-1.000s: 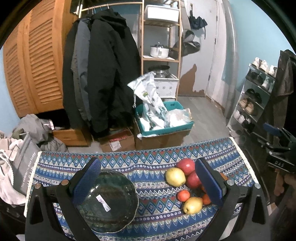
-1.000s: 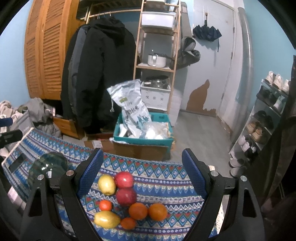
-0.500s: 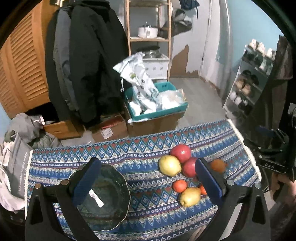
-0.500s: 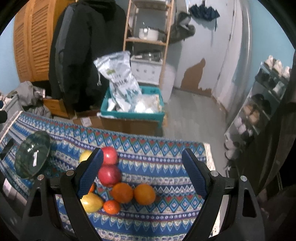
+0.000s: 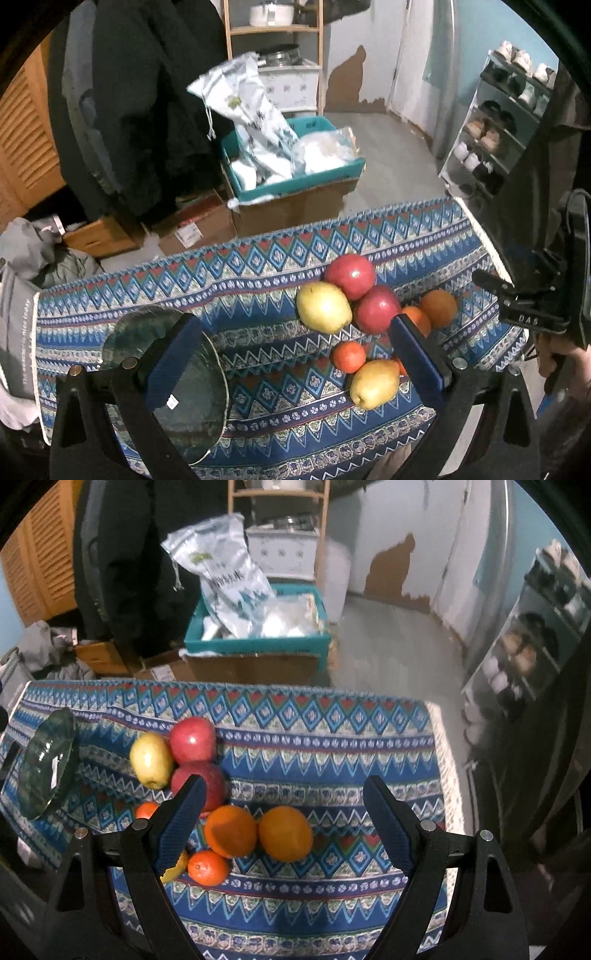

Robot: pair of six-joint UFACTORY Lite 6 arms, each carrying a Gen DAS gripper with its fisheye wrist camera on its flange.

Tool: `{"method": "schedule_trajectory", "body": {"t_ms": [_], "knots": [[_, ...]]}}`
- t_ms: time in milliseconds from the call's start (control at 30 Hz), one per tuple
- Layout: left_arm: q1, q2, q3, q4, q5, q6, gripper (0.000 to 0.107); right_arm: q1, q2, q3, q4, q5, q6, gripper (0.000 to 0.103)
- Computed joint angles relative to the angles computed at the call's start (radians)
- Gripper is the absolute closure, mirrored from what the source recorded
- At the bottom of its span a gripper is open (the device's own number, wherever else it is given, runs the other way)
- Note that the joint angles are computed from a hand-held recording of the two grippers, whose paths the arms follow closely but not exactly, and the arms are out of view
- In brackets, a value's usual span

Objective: Organize fruits
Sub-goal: 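Move the left gripper to the yellow pear while the right gripper approaches the large orange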

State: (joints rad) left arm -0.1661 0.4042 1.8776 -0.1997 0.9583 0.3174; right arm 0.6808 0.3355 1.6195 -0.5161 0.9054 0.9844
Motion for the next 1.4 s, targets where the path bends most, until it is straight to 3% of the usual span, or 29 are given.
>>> {"method": "schedule_trajectory", "body": {"t_ms": [567, 1067, 1400], "knots": [[0.013, 0.102, -0.177, -0.060, -0.101, 0.001, 0.005, -0.092, 0.133, -0.149, 0.188, -0.113, -0.163, 0.019], [0.010, 0.203, -0.169, -0.060, -0.106, -0.042, 0.005, -0.152, 0.206, -0.173, 0.314, -0.229, -0.279, 0.021], [-0.008, 0.282, -0.079, -0.087, -0.092, -0.043, 0.005, -0.247, 0.217, -0.196, 0.563, -0.314, -0.445, 0.021]]}}
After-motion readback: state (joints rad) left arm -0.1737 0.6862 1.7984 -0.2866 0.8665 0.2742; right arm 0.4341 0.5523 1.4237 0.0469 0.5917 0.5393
